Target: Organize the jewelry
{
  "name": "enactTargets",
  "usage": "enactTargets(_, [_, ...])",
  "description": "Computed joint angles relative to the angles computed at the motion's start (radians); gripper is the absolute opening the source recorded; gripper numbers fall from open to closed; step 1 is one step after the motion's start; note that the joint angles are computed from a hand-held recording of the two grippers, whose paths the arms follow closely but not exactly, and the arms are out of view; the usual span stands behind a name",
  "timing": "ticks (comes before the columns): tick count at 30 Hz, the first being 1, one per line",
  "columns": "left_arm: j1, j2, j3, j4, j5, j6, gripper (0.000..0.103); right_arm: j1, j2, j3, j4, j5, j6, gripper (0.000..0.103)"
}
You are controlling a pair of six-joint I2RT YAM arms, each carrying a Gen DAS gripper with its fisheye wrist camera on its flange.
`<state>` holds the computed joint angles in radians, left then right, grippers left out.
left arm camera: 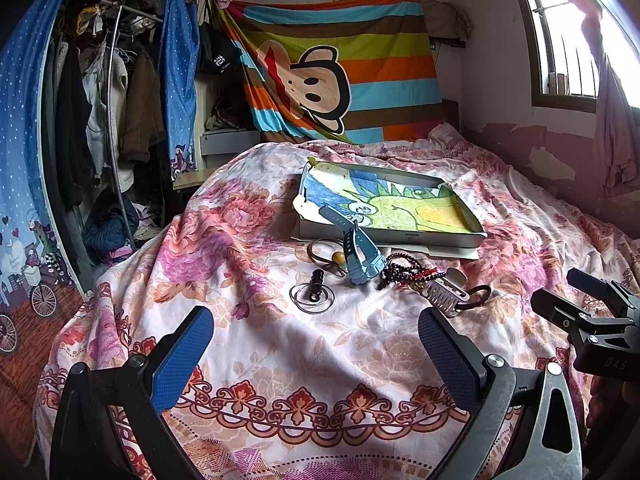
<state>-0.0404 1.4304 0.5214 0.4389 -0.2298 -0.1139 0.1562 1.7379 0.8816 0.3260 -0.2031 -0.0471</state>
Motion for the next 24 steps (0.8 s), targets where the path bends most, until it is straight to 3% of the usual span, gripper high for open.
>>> enactTargets(7, [-0.032,0.051,0.028,-0.021,-0.016,-0.049,0.103,-0.033,0.058,0.116,-0.182,-0.051,0.0,0.102])
enactTargets(16, [0.091,0.213,0.225,-0.181,0.207,-0.067,0.103,-0.056,0.2,0.331,-0.372,-0.115,-0.052,0.102])
enactTargets(24, [0.133,0.386,0.442,-0.293,0.276,0.031,0.103,-0.036,0.342,0.537,-0.485,-0.14,-0.108,0.102])
